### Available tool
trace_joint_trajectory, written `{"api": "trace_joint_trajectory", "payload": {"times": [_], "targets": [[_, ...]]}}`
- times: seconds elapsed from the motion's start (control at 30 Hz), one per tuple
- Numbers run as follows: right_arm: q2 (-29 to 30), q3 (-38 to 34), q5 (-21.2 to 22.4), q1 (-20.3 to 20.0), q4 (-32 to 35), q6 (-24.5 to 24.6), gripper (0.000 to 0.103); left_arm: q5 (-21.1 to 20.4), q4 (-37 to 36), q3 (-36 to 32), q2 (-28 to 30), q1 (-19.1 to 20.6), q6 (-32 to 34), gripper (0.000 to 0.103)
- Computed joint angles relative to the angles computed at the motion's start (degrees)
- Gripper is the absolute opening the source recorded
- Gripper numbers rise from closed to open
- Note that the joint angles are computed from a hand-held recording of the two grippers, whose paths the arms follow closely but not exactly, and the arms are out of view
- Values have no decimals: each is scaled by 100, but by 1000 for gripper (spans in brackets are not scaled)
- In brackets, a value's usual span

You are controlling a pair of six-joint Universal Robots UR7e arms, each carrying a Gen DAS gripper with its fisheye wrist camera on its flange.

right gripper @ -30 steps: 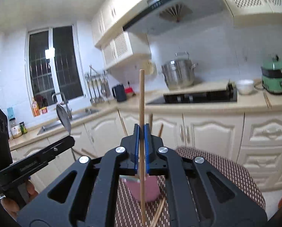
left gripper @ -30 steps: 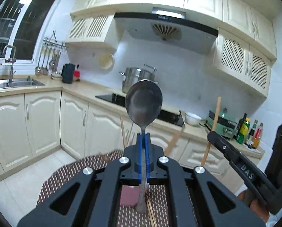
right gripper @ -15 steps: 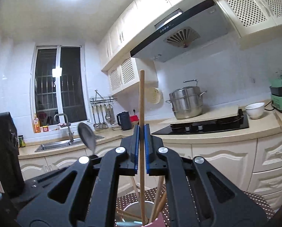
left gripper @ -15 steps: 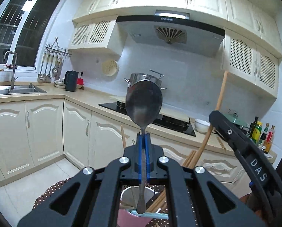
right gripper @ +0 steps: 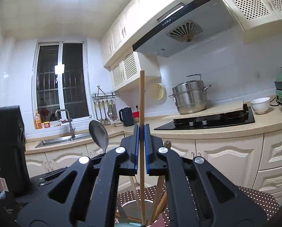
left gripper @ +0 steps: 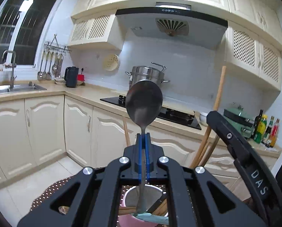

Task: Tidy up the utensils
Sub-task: 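Lift the spoon and chopstick over the pink cup and release both into it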

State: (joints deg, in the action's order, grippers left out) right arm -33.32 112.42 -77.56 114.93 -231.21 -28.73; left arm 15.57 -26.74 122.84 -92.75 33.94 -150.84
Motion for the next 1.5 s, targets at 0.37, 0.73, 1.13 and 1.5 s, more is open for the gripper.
{"api": "trace_joint_trajectory", "payload": {"times": [0.37, 0.73, 1.13, 1.5], "targets": [[12, 118, -38, -36, 56, -123, 6, 26, 324, -42, -19, 15, -404, 3], [-15, 151, -80, -71, 177, -31, 6, 20, 158, -37, 98, 7, -235, 8], [-56, 185, -214, -96, 345, 122, 6, -126, 938, -179, 87, -149, -975, 41], [-102, 270, -442, -28, 524, 11, 6, -749, 729, -65, -91, -495, -562, 51]]}}
